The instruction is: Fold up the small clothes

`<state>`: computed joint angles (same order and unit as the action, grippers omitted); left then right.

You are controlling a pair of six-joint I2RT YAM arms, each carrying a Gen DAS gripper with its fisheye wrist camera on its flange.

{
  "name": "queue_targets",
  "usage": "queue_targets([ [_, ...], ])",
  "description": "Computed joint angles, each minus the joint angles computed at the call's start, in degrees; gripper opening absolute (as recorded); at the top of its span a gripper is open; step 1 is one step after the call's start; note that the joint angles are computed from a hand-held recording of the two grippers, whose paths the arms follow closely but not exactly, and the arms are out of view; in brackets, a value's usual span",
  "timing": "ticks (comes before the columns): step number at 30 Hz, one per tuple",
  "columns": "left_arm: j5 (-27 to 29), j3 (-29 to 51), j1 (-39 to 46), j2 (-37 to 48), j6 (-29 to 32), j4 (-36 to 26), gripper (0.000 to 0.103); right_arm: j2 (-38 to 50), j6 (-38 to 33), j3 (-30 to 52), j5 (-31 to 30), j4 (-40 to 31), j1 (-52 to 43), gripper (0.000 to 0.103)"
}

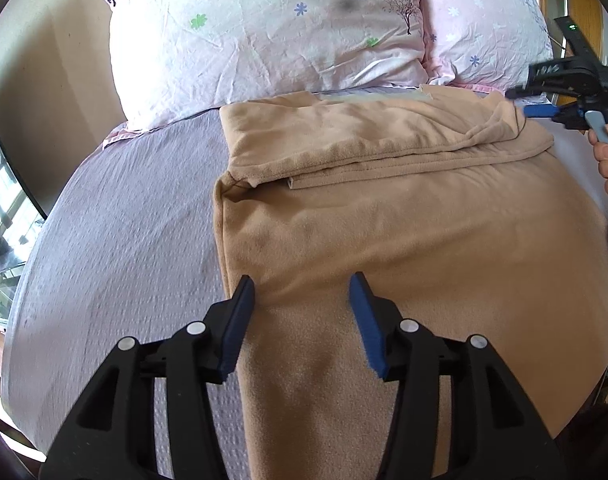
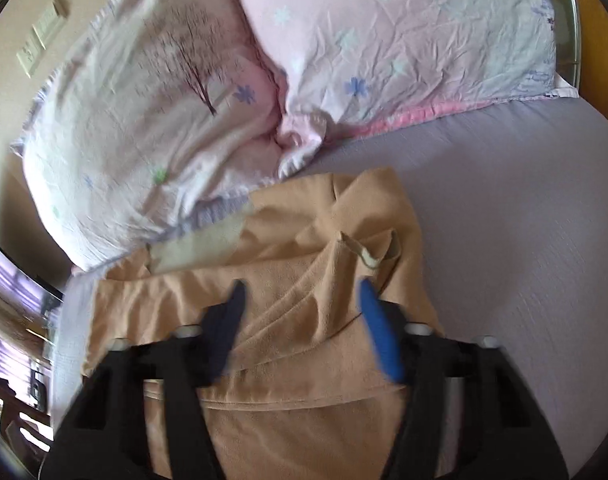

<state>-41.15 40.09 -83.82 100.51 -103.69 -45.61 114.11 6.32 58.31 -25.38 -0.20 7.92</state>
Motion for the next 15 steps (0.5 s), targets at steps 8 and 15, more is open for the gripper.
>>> queue_targets([
  [8,-0.22,-0.27,-0.18,-0.24,-0.39,0.2,0.05,5.87,4.73,4.29,10.77,2.13,5.33,0.008],
  [15,-0.88,-1.93,-0.64,-1.34,-0.95,2.01,0.05,-4.21,5.43,-11.94,-17.37,22.97,-8.87,0.003],
])
